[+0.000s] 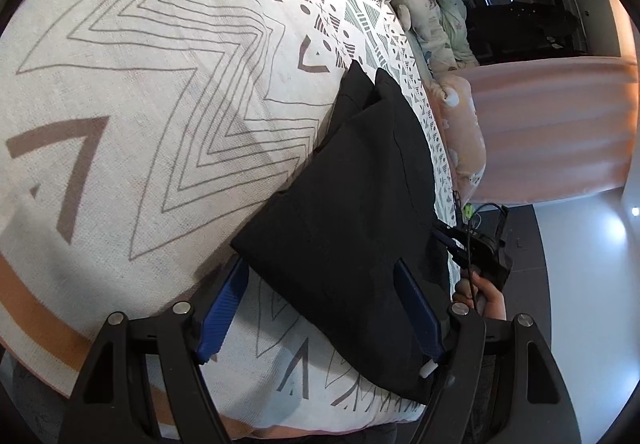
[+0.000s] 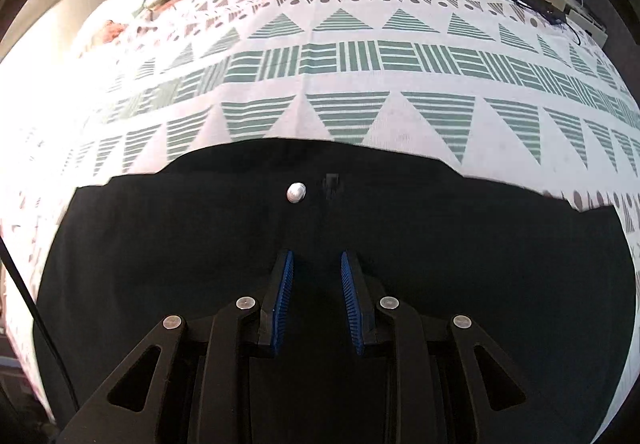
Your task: Fold large clothes
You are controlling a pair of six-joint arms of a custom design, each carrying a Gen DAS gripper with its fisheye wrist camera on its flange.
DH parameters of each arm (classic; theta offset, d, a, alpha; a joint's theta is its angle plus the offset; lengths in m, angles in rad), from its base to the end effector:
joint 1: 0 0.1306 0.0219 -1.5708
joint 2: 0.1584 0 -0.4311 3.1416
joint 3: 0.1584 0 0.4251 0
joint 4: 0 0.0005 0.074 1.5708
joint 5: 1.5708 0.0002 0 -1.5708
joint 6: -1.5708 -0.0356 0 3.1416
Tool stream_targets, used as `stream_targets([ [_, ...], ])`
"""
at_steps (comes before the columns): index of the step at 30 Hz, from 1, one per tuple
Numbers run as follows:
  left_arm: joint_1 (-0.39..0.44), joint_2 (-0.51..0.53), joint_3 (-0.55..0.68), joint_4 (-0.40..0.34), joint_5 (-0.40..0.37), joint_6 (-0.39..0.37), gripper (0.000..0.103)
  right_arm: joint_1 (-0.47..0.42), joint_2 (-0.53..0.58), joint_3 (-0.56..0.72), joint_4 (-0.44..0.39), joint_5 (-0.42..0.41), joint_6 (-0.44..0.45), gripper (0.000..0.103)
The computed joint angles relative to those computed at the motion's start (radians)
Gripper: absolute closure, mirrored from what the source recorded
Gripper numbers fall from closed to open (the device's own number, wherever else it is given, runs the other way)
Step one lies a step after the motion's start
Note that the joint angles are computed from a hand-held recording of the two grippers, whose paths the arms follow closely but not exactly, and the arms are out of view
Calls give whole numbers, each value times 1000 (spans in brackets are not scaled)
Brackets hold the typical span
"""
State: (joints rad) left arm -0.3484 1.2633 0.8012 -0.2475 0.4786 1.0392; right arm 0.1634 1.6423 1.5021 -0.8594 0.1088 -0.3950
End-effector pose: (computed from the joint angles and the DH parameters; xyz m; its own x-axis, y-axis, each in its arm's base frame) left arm 0.3875 -0.1587 0.2984 -0.8547 -0.5036 -0.1259 -0.2078 0.5542 -0.8060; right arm 0.5928 0.0933 0.3988 -0.8061 0.2548 -0.5342 0.2236 0.9668 0.1237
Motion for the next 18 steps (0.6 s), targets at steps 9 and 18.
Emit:
stream_targets([
  [9,-17,75,79,-29,2,-72,35,6,-137,-141,93,-82,35,81],
  [18,-31,71,93,-44,-23,-128,80,16,-242,-291,157,-218,28,45],
])
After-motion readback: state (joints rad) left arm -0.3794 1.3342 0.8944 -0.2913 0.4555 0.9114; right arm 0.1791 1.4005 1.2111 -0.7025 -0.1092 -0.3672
